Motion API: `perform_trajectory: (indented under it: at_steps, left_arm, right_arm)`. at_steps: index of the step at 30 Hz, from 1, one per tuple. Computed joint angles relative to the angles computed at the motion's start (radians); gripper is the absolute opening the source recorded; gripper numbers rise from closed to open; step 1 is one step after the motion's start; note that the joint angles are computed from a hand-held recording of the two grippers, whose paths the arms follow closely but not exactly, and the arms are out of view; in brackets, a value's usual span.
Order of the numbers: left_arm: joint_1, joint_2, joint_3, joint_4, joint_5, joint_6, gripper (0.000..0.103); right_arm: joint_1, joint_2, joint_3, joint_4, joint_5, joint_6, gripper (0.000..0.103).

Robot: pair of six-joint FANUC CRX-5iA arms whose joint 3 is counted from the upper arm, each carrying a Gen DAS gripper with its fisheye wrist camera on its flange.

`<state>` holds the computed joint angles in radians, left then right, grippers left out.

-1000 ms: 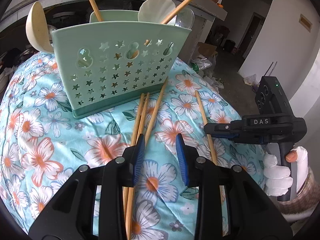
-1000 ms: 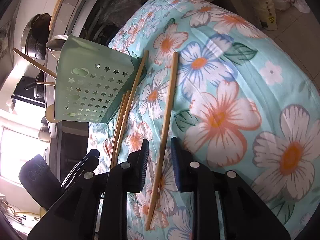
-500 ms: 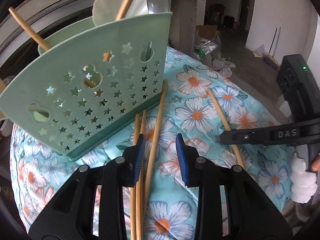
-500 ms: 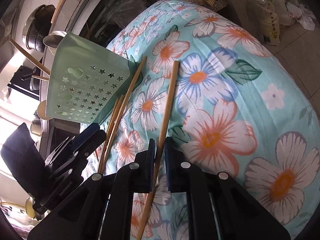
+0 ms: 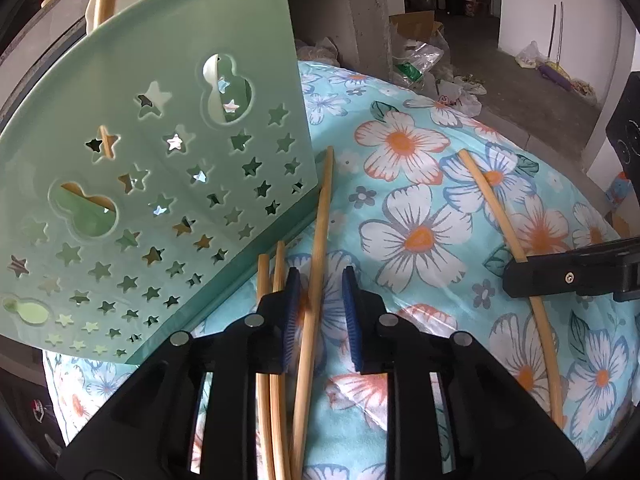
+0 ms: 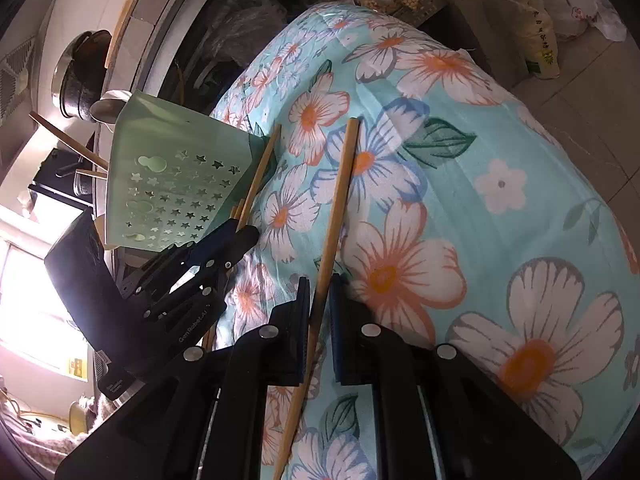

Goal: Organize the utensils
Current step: 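Close the left gripper on one chopstick while the right gripper closes on another, then lift both held chopsticks upright above the green holder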

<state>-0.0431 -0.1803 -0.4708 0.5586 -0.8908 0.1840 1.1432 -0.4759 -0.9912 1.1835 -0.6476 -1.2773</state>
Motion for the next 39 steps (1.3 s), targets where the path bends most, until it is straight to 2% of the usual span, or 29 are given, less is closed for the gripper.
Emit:
perform_trajectory:
  at_steps: [1,3,6,10,17,22,27,33,39]
  left_arm:
    - [-0.001,0.000,0.001,-0.002,0.005,0.011,0.008]
    - [-0.014,0.005,0.002,-0.008,0.017,0.033,0.008]
    - [-0.010,0.010,0.010,-0.011,-0.005,0.044,0.006]
    - [0.029,0.002,0.026,-0.012,-0.099,0.059,0.006]
    - [0.100,-0.006,0.057,-0.039,-0.320,0.099,0.006]
    - [0.138,-0.003,0.066,-0.043,-0.410,0.108,0.006]
    - [0.142,0.016,0.082,-0.029,-0.437,0.124,0.012]
    - [0.104,0.042,0.103,-0.051,-0.411,0.151,0.017]
    - [0.068,0.070,0.113,-0.068,-0.379,0.184,0.017]
  right_arm:
    - [-0.001,0.000,-0.001,0.004,0.001,-0.003,0.010]
    - [0.000,-0.001,-0.003,0.008,-0.001,-0.007,0.010]
    - [0.004,0.001,-0.002,0.006,-0.006,-0.005,0.010]
    - [0.023,0.000,0.005,-0.015,-0.029,0.006,0.010]
    - [0.085,-0.014,0.021,-0.083,-0.098,0.038,0.010]
    - [0.114,-0.032,0.022,-0.116,-0.113,0.058,0.010]
    - [0.130,-0.027,0.035,-0.142,-0.132,0.073,0.011]
    - [0.120,-0.018,0.051,-0.157,-0.128,0.094,0.018]
    - [0.093,-0.006,0.064,-0.173,-0.115,0.124,0.020]
